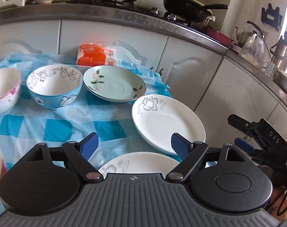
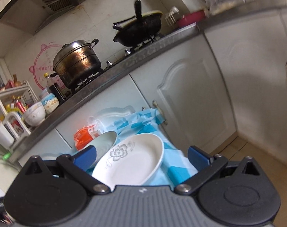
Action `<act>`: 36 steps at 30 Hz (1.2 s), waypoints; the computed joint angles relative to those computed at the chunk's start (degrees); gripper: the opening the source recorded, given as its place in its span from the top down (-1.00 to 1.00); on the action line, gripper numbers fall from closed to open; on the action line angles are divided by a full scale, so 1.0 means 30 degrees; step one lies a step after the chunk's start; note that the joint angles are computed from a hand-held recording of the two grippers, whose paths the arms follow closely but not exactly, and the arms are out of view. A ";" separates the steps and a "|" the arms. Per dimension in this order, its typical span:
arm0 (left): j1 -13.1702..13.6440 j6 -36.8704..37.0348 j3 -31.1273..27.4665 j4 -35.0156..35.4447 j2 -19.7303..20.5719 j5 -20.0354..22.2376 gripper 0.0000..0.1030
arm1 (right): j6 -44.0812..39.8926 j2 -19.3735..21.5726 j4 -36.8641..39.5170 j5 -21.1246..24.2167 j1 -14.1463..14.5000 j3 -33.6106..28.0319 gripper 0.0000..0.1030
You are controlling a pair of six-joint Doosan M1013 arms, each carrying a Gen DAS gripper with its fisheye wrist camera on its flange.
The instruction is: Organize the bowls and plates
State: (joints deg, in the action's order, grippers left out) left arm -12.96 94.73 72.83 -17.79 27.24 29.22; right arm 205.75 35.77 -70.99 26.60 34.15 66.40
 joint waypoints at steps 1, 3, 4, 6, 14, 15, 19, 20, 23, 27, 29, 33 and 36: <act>-0.0027 -0.0365 -0.0394 0.0310 0.0278 0.0325 -0.87 | 0.0279 0.0127 -0.0041 -0.0414 -0.0134 -0.0089 -0.98; -0.0127 -0.1104 -0.1109 0.1065 0.0778 0.0847 -0.75 | 0.0923 0.0362 -0.0112 -0.1205 -0.0397 -0.0244 -0.97; -0.0163 -0.1336 -0.1636 0.1278 0.1111 0.1250 -0.69 | 0.1490 0.0472 -0.0322 -0.1683 -0.0548 -0.0285 -0.97; -0.0197 -0.1622 -0.2378 0.1292 0.1609 0.1864 -0.60 | 0.2975 0.0666 -0.1033 -0.2719 -0.0824 -0.0291 -0.96; -0.0500 -0.3390 -0.4945 0.2975 0.3423 0.3842 -0.29 | 0.4050 0.1349 -0.0812 -0.4974 -0.1464 -0.0785 -0.96; -0.0505 -0.3539 -0.5151 0.3062 0.3575 0.4094 -0.26 | 0.4066 0.1388 -0.0933 -0.5068 -0.1479 -0.0838 -0.96; -0.0523 -0.3767 -0.5987 0.3127 0.4165 0.4882 -0.08 | 0.3084 0.1574 -0.0605 -0.5256 -0.1567 -0.1127 -0.96; -0.0517 -0.3779 -0.6118 0.3076 0.4259 0.5009 0.01 | 0.3081 0.1641 -0.0644 -0.5393 -0.1618 -0.1199 -0.96; -0.0489 -0.3632 -0.6418 0.2745 0.4462 0.5254 0.13 | 0.3389 0.1724 -0.0872 -0.5860 -0.1709 -0.1214 -0.97; -0.0534 -0.3568 -0.6689 0.2717 0.4641 0.5208 0.20 | 0.3329 0.1829 -0.0886 -0.6127 -0.1735 -0.1272 -0.98; -0.0534 -0.3435 -0.6858 0.2532 0.4768 0.5294 0.29 | 0.3144 0.1853 -0.1034 -0.6001 -0.1687 -0.1302 -1.00; -0.0500 -0.3555 -0.6908 0.2101 0.4838 0.5170 0.39 | 0.1548 0.1899 0.0036 -0.5765 -0.1624 -0.1436 -1.00; -0.0508 -0.3627 -0.6800 0.2108 0.4794 0.5010 0.45 | 0.0403 0.1923 0.0829 -0.5726 -0.1618 -0.1505 -1.00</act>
